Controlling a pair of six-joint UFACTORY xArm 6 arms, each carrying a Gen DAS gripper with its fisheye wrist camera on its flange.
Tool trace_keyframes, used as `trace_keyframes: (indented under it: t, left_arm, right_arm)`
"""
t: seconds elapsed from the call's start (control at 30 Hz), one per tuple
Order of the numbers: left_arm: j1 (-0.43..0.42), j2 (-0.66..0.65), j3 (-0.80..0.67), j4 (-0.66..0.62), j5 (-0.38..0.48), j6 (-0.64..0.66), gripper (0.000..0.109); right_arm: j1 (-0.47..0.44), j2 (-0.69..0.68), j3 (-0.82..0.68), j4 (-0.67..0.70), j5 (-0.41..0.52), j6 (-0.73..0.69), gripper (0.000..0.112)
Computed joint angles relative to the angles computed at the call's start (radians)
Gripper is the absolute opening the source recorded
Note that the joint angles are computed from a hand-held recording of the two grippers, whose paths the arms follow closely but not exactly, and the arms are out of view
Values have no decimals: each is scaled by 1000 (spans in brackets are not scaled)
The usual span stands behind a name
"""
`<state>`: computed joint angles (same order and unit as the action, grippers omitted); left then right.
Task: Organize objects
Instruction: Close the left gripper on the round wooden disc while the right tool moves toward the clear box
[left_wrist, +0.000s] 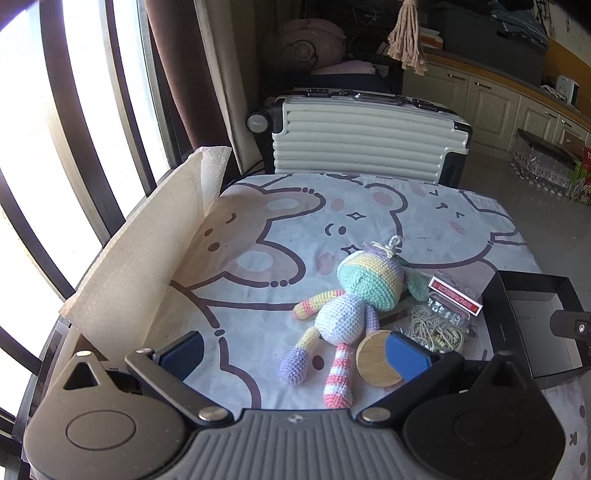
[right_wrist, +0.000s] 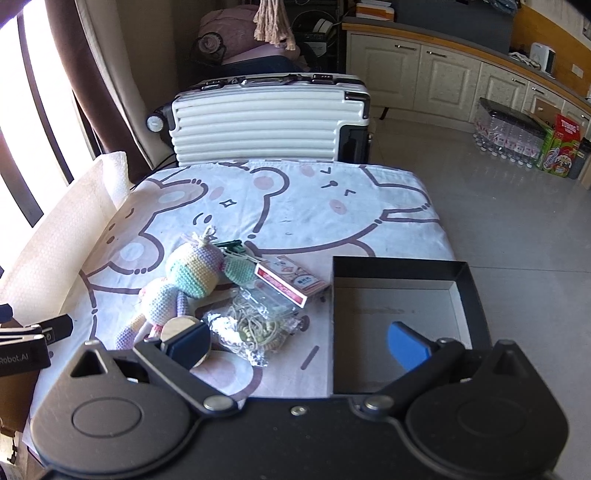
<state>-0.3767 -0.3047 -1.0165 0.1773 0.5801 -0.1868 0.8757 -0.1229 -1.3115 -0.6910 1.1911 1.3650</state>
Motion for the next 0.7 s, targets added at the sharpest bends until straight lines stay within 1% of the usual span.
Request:
trace_keyframes:
  t: [0.13,0.27,0.43,0.6,0.7]
  left_arm:
    - [18,-4,12,-23,-26,19,103]
    - [21,-11,26,-47,-44,53,103]
    - [23,-6,27,-144,-48,138,103]
    - [20,19,6,-108,-53,121,103]
    - [22,36,-8,-94,-67,121,102]
  right_arm:
    - [-4,22,-21,2,-7,-5,103]
    - [-11,25,-25,1,-18,18,103]
    - [-34,58,-73,13,3,20,103]
    - [-62,115,-165,18,-3,-28,103]
    - [-85,158,-221,23,-30,-52,103]
